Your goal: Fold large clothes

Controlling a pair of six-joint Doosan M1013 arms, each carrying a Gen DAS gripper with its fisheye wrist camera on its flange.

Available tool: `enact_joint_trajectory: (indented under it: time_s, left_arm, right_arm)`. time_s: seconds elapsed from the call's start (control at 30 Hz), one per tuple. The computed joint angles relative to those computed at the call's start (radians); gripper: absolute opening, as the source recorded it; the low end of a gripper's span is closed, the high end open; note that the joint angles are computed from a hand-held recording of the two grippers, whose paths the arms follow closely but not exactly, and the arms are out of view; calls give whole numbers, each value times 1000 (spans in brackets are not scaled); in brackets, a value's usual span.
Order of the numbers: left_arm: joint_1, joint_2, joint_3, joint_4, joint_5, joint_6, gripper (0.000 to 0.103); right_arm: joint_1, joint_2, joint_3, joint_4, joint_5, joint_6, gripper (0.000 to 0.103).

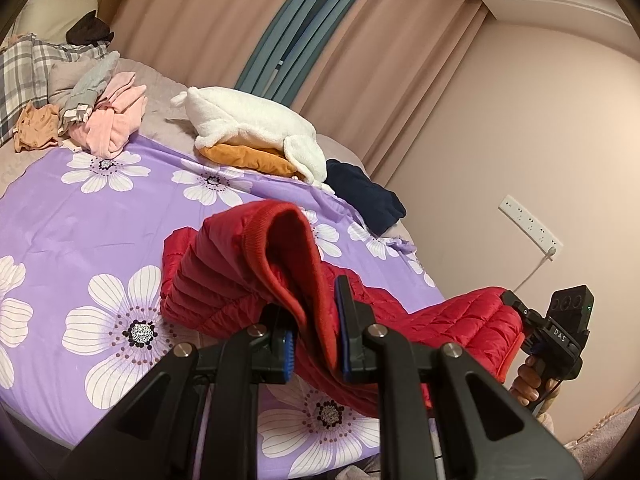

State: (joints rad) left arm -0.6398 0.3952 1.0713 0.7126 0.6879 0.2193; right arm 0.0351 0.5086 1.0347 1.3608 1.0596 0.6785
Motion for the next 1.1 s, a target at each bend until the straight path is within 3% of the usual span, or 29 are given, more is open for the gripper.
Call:
enact_joint_trajectory:
  time_s: [1.1]
  left_arm:
    - [26, 29, -36, -102, 21, 69, 17]
  right_arm:
    - [12, -6, 9, -58, -40, 87, 20]
